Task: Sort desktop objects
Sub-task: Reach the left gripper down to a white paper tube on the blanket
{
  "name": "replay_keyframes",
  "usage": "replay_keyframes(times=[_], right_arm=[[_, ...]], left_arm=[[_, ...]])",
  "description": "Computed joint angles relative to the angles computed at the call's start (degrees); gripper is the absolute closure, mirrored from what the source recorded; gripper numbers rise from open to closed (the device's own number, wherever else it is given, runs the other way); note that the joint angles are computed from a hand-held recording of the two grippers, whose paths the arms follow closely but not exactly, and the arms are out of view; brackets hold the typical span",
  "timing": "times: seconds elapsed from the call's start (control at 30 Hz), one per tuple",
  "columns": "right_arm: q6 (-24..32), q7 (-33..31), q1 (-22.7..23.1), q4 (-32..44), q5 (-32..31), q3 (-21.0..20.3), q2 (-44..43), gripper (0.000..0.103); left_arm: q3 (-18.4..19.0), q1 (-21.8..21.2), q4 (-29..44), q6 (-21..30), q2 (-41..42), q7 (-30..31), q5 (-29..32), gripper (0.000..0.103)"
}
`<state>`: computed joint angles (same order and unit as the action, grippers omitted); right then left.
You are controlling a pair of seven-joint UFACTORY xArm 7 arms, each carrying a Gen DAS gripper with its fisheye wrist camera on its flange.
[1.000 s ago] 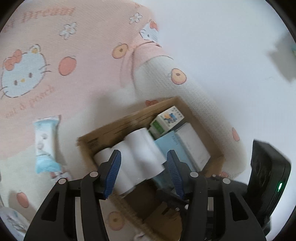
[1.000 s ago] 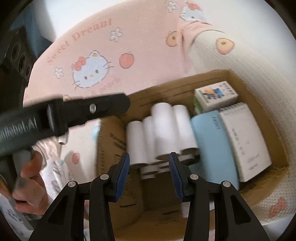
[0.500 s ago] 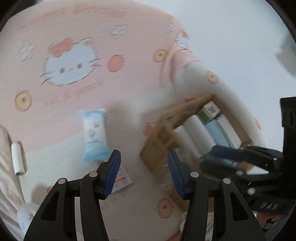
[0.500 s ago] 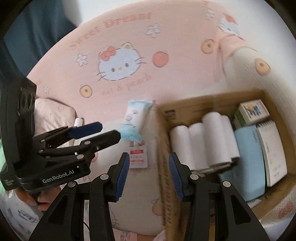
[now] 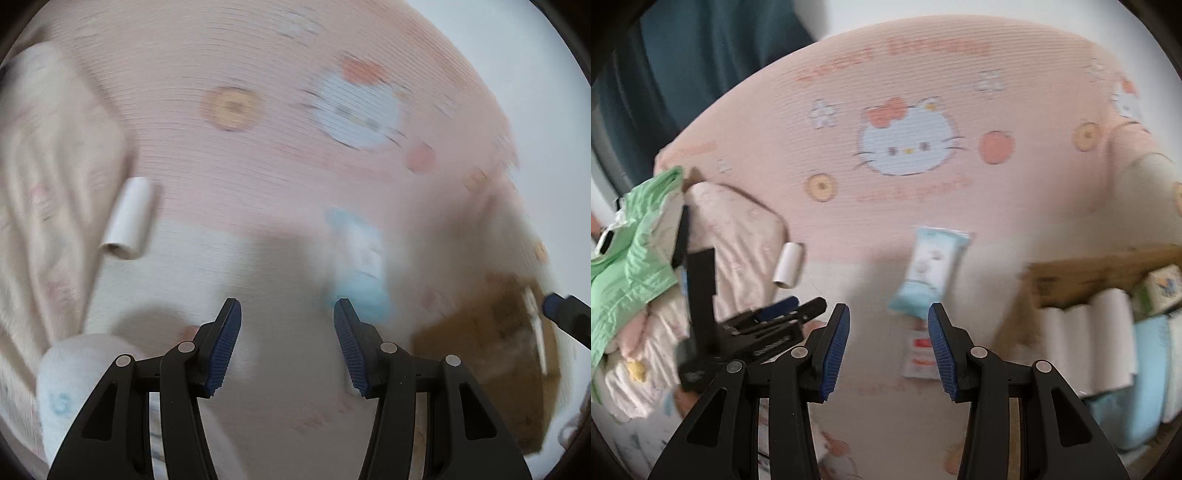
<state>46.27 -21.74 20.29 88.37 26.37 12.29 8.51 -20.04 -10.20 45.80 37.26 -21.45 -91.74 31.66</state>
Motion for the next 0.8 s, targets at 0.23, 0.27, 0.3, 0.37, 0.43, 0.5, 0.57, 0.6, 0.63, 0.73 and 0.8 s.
replay_keyframes(times=[0.23,0.27,0.3,0.37,0.43,0.5,0.57,0.6,0.63,0.73,0.8], right_arm=[[-3.3,-2.8,3.5,2.6,2.2,3.3,5.2,0.062],[-3.5,-3.3,3.8,3.5,3.1,3.9,6.5,0.062],[-3.9,-3.8,4.0,3.9,3.9,4.4,7.3,0.062],[-7.0,-3.9,5.2,4.1,4.0,4.9,8.8,0.062],[-9.6,-4.6,5.7,5.1,4.7,5.8,10.6,0.062],[-8.9,-3.7,6.2,8.2,4.6,6.3,13.6,0.062],[-7.3,-1.1,7.5,12.5,2.9,6.1,17.4,0.062],[-6.8,-0.1,8.1,14.2,1.7,5.9,18.9,0.062],[-6.2,1.0,8.8,16.2,0.2,5.6,20.6,0.062],[-3.2,3.8,11.6,23.5,-5.1,4.5,26.6,0.062],[-0.8,4.7,12.6,27.4,-7.3,4.3,29.7,0.062]], left_arm=[[-3.7,5.0,-3.9,12.1,-6.9,-15.5,2.3,0.046],[-3.8,5.2,-4.2,12.9,-7.4,-17.5,2.5,0.046],[-3.7,5.5,-4.9,13.1,-8.0,-19.6,2.8,0.046],[-3.5,6.2,-6.2,14.0,-9.5,-23.4,3.3,0.046],[-2.3,6.5,-7.7,12.9,-10.7,-24.8,3.4,0.046],[-0.7,6.9,-10.6,9.4,-12.9,-26.3,3.3,0.046],[1.1,7.9,-13.8,3.7,-14.9,-27.1,3.0,0.046],[1.6,8.7,-15.0,0.9,-15.3,-27.3,2.7,0.046],[2.6,9.3,-16.6,-2.5,-16.0,-27.0,2.1,0.046],[3.0,12.1,-18.8,-7.9,-16.7,-26.4,0.2,0.047],[2.0,14.7,-19.4,-10.1,-16.8,-26.4,-0.4,0.047]])
